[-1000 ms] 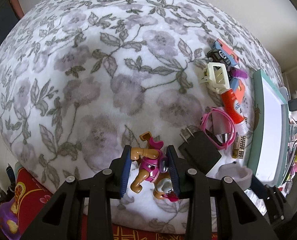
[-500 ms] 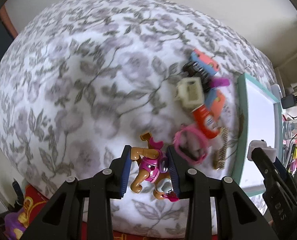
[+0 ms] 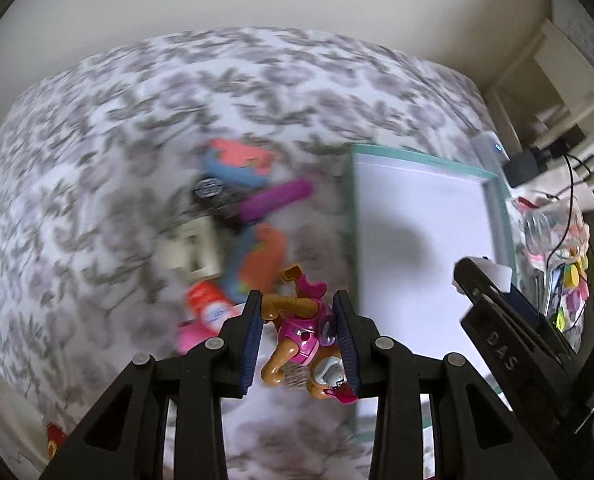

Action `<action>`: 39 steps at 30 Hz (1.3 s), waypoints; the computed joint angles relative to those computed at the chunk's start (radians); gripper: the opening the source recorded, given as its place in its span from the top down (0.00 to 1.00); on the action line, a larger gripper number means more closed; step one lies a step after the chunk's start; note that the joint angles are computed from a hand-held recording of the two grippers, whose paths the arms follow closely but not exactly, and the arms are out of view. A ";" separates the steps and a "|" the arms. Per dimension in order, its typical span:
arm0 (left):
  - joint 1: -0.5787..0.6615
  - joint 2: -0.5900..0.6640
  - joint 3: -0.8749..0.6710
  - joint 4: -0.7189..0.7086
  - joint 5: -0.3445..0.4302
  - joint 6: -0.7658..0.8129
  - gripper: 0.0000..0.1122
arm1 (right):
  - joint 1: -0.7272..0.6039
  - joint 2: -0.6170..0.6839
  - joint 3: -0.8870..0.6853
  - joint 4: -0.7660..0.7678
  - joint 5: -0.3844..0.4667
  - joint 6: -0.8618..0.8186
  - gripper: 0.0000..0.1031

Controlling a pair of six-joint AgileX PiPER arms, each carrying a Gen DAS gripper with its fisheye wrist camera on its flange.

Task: Organize rigid objects
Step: 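Carry the smartwatch into the teal tray and open the right gripper, then lower the pink figure into the tray and open the left gripper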

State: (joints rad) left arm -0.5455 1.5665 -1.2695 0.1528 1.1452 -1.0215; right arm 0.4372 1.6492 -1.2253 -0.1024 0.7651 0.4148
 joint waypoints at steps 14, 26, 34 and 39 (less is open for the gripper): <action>-0.001 0.354 -0.290 -0.054 -0.057 0.096 0.67 | -0.162 0.136 -0.074 0.056 -0.007 -0.096 0.36; 0.006 0.308 -0.207 -0.076 -0.141 0.084 0.65 | -0.173 0.125 -0.047 0.090 -0.013 -0.145 0.35; 0.016 0.171 -0.071 -0.034 -0.167 0.033 0.51 | -0.135 0.075 0.002 0.072 -0.025 -0.153 0.22; 0.018 0.080 0.023 0.007 -0.182 -0.006 0.35 | -0.102 0.038 0.053 0.039 -0.040 -0.136 0.16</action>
State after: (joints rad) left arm -0.5272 1.6468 -1.2464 0.1600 0.9635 -1.0275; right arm 0.3350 1.6867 -1.1721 -0.0632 0.7247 0.2784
